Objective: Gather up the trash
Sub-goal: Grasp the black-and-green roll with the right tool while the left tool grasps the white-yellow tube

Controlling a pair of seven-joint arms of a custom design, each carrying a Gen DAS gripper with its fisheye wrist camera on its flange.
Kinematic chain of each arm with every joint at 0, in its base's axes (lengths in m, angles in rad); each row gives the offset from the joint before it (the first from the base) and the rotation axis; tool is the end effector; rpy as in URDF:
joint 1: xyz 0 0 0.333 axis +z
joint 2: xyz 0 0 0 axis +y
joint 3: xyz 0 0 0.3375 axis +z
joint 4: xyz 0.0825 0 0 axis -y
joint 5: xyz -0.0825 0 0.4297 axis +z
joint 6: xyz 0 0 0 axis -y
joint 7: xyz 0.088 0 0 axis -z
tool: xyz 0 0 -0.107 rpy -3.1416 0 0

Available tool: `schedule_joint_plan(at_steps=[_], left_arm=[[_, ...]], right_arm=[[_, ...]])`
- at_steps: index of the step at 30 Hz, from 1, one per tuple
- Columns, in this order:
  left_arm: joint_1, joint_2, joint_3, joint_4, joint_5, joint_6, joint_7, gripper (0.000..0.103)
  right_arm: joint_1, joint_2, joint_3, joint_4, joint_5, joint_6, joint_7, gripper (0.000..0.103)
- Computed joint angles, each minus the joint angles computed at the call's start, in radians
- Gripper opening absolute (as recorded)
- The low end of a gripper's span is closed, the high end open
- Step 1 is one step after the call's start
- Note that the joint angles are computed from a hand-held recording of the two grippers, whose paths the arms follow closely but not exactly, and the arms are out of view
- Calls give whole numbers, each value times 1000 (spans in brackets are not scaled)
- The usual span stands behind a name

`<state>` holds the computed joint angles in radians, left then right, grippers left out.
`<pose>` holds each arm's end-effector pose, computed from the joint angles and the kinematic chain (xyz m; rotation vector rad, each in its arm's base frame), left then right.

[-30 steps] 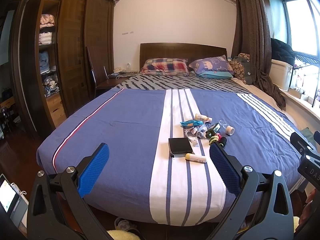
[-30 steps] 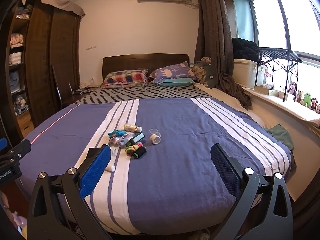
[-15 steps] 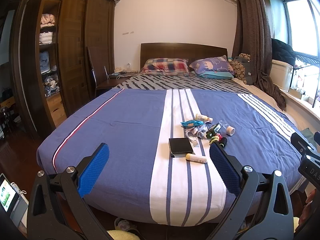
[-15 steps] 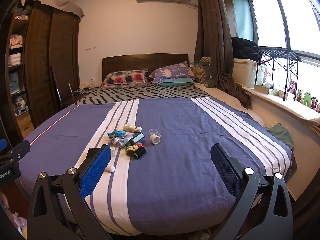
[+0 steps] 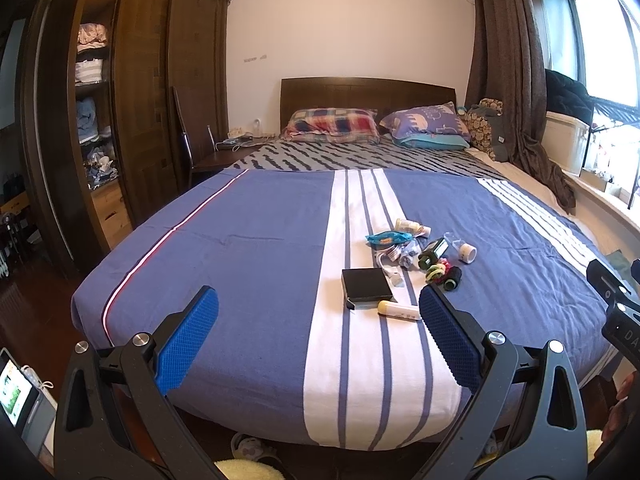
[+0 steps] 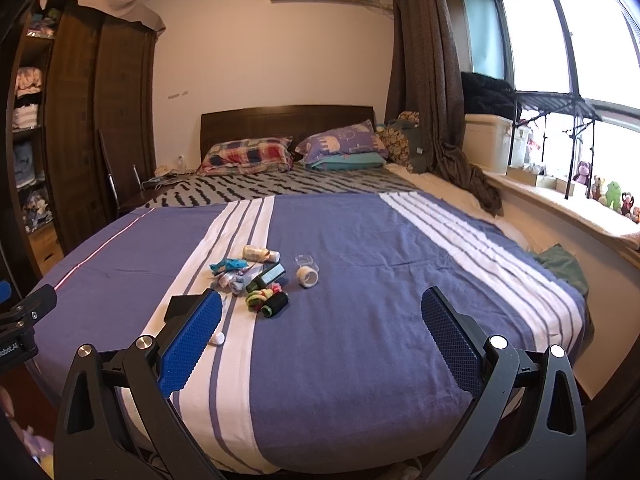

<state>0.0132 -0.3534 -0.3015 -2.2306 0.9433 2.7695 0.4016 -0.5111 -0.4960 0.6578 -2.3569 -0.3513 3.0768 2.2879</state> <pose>0.4963 -0.2026 0.5988 -1.6108 1.4554 -0.8548 0.4939 0.1532 0.6004 -1.4307 1.5922 -1.0078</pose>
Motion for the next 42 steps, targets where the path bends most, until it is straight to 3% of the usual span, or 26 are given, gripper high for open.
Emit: schedule_joint_plan(at_steps=[6,13,17,20,26,28,30,32,38,42], left_arm=[[1,62,9,27,10,-15,5,95],[-37,188,48,80,-10,-32,61,95],[-73,265,85,114,-86,-17,155,95],[-97,322,107,140,-180,-9,256,95],[-126,417,127,181,-364,32,461,95],[-129,442,122,191,-442,56,555,90],[-118,473,98,204,-597,80,713,81],[-124,500,96,226,-644,84,769,75],[-137,585,87,317,-727,77,878,74],[-128,640,66,384,-787,63,947,74]], right_arm=[[-18,77,23,36,-34,-16,18,100],[-62,213,65,104,-167,-67,112,100],[76,336,-54,141,-102,-67,20,100],[55,401,-35,196,-250,-100,122,100],[143,565,-99,317,-235,-127,46,100],[165,616,-109,358,-199,-140,-17,100],[173,669,-99,399,-124,-152,-111,89],[167,718,-74,440,-29,-178,-218,83],[233,795,-116,528,55,-214,-321,82],[304,832,-184,583,69,-244,-337,82]])
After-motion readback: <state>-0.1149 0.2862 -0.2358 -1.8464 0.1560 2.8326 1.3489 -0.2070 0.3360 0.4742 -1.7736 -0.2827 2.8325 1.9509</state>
